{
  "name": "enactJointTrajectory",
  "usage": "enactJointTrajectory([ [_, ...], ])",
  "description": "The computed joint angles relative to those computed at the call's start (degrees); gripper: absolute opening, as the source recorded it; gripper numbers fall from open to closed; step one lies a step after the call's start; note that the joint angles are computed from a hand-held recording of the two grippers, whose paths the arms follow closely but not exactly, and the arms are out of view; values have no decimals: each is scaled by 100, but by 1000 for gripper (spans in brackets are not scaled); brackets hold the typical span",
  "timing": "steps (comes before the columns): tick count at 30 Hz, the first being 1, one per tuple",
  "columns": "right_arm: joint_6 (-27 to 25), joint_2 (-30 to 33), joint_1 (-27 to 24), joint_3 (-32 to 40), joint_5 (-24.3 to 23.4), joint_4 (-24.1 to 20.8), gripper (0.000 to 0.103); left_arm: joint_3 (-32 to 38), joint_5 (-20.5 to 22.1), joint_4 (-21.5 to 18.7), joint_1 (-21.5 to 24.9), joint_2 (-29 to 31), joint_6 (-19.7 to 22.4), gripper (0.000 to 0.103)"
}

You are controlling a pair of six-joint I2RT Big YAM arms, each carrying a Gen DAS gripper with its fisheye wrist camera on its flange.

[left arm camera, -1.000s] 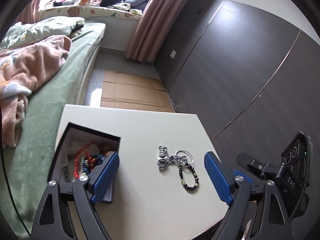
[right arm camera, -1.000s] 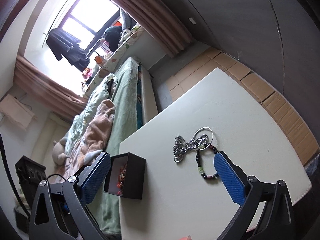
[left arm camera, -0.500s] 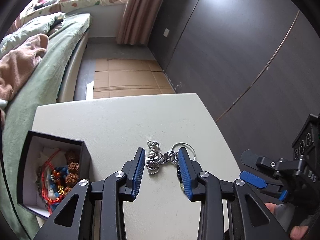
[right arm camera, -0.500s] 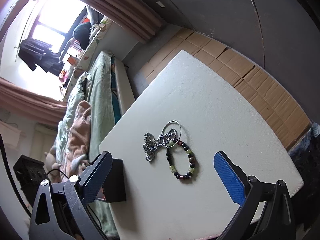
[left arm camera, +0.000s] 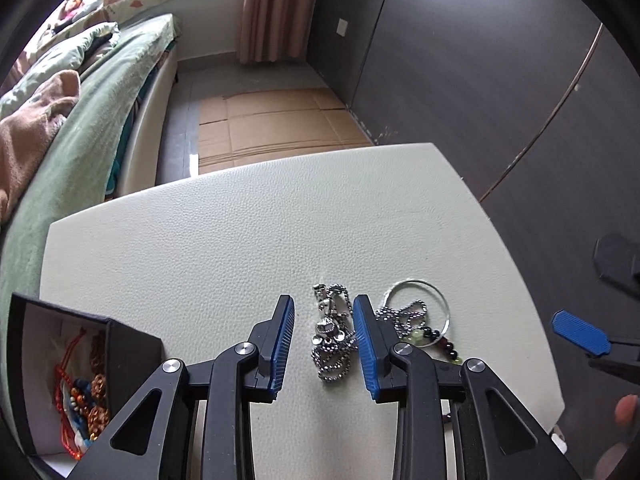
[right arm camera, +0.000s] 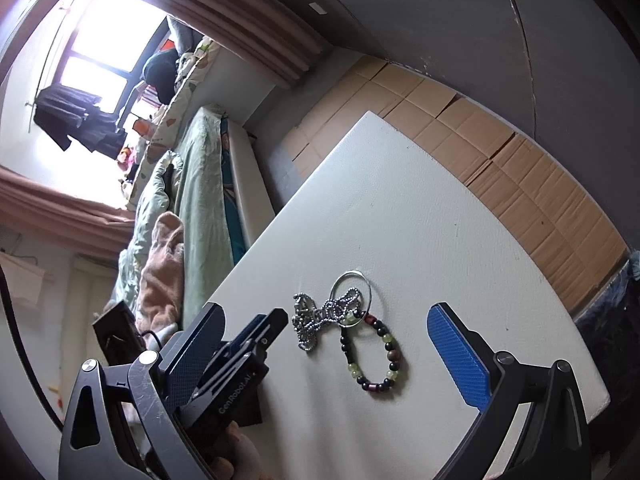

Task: Organize jewelry
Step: 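Move the left gripper to the silver chain keyring and grasp its pendant, then grasp the keyring's metal ring with the right gripper while the left gripper holds the pendant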

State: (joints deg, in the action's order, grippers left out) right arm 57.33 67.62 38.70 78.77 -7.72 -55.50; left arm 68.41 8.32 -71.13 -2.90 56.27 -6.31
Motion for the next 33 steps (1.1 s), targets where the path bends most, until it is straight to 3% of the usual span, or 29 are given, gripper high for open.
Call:
enactJointTrajectory([
  [4,90,133,-95,74,-101,1,103,-30,-83,-64,-91,166,74,32],
  [6,127,171,-110,83,-151,30,103,-95,-126,30,-99,139,85,27],
  [10,141,228,-82,113,-169,35,103,-53,253,-49,89,167,-24,14],
  [18,-38,367,28,190,-107,-111,102,86,907,-109,434,-199,7,14],
  [21,-181,472,40,261,-59,-208,89,195,1329,-177,688,-288,51,14],
  [26,-564,795,72,482,-81,-481,54,332,1865,-322,1050,-364,196,14],
  [29,-777,1044,124,671,53,-762,45,394,2099,-386,1263,-404,249,14],
  [33,-946,1295,229,862,413,-1161,43,478,2414,-439,1556,-418,320,14],
])
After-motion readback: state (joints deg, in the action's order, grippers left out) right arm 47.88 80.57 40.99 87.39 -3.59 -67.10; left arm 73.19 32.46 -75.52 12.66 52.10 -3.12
